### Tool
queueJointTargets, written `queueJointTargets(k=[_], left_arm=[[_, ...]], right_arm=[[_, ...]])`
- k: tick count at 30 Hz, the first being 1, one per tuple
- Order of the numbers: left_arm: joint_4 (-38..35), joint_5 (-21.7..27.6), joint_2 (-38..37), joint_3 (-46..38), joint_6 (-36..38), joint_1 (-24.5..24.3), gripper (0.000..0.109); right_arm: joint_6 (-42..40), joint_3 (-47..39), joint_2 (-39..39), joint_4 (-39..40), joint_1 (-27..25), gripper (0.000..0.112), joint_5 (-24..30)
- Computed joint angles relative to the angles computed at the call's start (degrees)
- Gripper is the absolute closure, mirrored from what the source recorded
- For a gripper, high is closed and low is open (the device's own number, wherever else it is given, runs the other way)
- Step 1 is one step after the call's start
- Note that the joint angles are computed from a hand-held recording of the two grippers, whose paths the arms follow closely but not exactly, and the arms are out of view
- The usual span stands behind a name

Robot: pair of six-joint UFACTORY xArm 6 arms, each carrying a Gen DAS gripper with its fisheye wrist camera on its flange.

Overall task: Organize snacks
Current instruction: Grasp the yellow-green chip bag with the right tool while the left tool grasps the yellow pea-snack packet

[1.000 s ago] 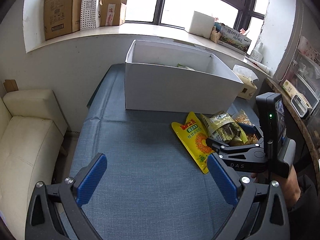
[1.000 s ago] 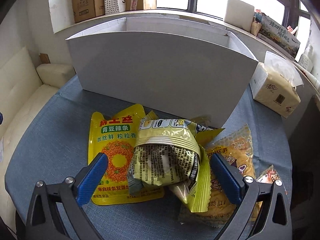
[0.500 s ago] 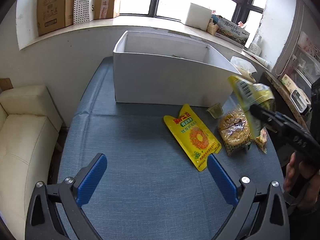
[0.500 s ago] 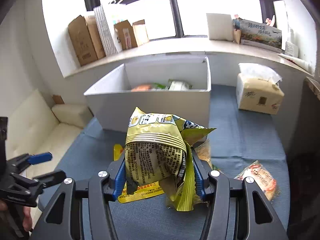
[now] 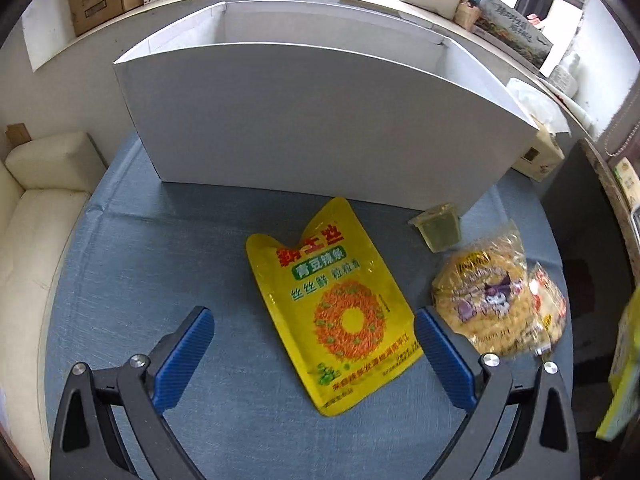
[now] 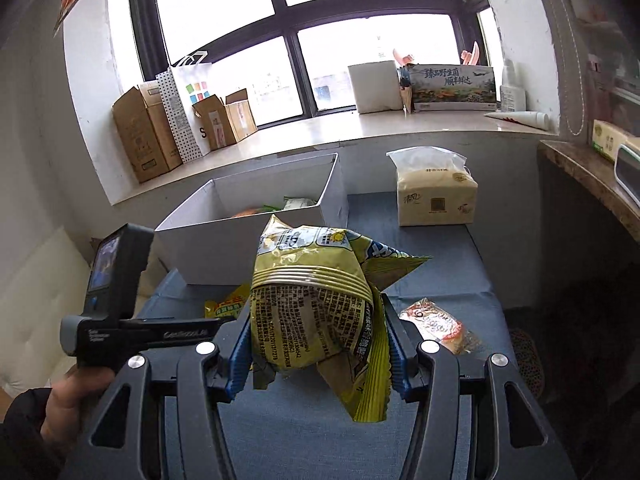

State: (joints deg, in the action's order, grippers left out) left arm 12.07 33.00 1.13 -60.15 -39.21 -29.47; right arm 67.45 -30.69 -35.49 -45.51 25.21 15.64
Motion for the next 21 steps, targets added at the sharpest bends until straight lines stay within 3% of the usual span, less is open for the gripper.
queueJointTargets(k=[9, 14, 17, 19, 21], left_arm=[[8.6, 7.9, 10.1, -10.8, -14.3, -2.4, 0.007], [11.6, 12.2, 14.7, -16.4, -17.7, -3.3, 0.007], [14.0, 12.6, 15.7, -17.6, -17.9, -3.8, 0.007], [12.8, 9.8, 14.7, -15.9, -16.3, -3.2, 0.010], [12.6, 7.4, 12.6, -13.2, -15.0, -2.7, 0.024]], right_arm=[[0.6, 3.4, -1.9, 0.8, -1.7, 0.053, -1.6], [0.5, 4.1, -1.9, 1.3, -1.9, 0.053, -2.2], [0.4, 3.9, -1.6, 1.1, -1.8, 0.053, -2.0], [0.4, 4.0, -1.5, 1.3, -1.7, 0.053, -2.1], [0.5, 4.2, -1.8, 1.3, -1.7, 0.053, -2.3]])
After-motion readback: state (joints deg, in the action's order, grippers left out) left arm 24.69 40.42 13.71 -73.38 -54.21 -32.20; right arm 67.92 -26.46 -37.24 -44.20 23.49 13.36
